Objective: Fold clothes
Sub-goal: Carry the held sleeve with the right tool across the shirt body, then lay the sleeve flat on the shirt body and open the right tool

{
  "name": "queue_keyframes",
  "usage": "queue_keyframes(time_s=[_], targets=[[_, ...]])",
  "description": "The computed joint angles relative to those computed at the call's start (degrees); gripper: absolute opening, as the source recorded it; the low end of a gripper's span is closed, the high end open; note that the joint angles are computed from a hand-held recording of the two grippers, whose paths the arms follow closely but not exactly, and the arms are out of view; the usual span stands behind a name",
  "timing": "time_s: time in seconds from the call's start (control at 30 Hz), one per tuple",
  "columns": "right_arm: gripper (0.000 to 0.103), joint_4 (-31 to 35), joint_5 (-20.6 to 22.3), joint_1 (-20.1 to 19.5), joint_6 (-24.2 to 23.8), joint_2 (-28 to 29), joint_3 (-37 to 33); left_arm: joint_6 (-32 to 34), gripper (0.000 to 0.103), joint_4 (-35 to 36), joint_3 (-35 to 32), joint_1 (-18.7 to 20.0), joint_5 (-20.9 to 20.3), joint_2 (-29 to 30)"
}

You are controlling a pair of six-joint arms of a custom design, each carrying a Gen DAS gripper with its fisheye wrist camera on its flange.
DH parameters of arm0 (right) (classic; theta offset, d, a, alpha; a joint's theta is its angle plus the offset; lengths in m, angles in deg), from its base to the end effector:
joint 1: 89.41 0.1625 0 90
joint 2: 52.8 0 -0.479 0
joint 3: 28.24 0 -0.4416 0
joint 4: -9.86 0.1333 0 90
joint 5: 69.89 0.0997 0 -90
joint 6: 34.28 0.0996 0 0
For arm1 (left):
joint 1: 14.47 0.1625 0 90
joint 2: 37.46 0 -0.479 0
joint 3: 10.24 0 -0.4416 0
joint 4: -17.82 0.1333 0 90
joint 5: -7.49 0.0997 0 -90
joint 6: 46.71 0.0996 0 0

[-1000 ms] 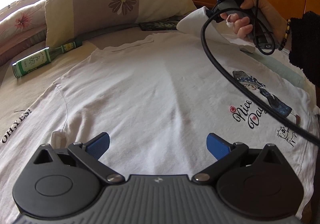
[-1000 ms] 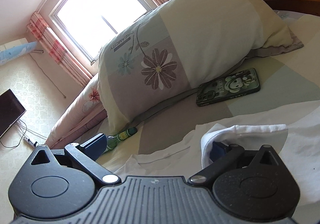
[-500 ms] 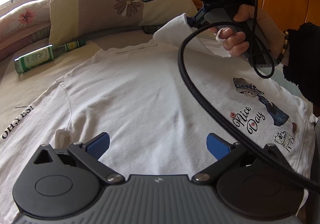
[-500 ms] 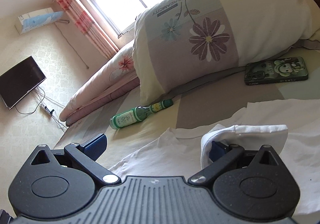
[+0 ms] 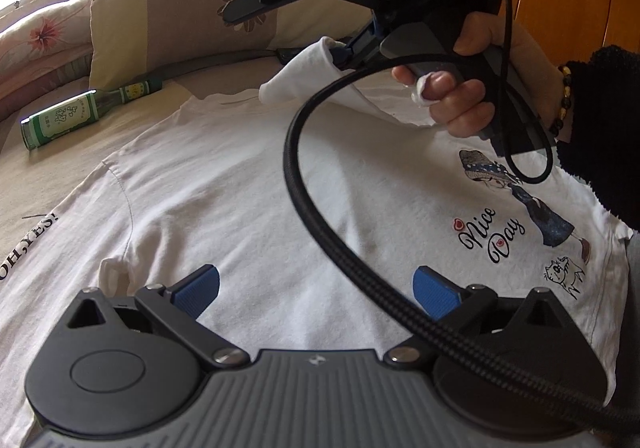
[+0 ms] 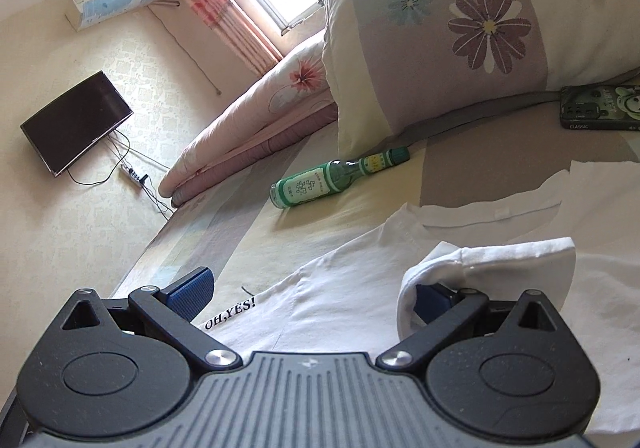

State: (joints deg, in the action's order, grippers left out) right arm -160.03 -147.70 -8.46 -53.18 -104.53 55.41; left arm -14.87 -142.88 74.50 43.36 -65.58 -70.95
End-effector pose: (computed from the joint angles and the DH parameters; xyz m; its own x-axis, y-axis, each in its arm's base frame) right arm 0.0249 -0.8248 0.3140 -0.9707 -0.2152 0.1069 -0.2210 0.6252 -0.7485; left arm -0.2894 -0.7650 0.0258 -0.4669 0.7841 -0.4089 0.8809 0.4527 -0.1380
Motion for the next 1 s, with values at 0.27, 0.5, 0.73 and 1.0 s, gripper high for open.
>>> queue_keyframes(time_s=[0.27,0.5,0.73,1.0], targets=[[0.103,1.66,1.09,-0.12,1.17,0.91,-0.48,0.1,0.102,0.19,0.09,0.06,-0.34,-0.29],[0.103,3.83,-1.06,0.05,0.77,1.84,-0.94,0.1,0.102,0.33,0.08,0.01,-0.04,-0.33],[0.103,4.67,-0.55,-1.49,3.92,0.5,0.68,-0.33,0.102,0.02,0.19,-0.11,0.55,-0.39],[0.103,-2.39,2.8,-3.91,18.64,0.64,0.85,-0.01,0.102,0.07,0.27,-0.05,-1.1,-0.37]])
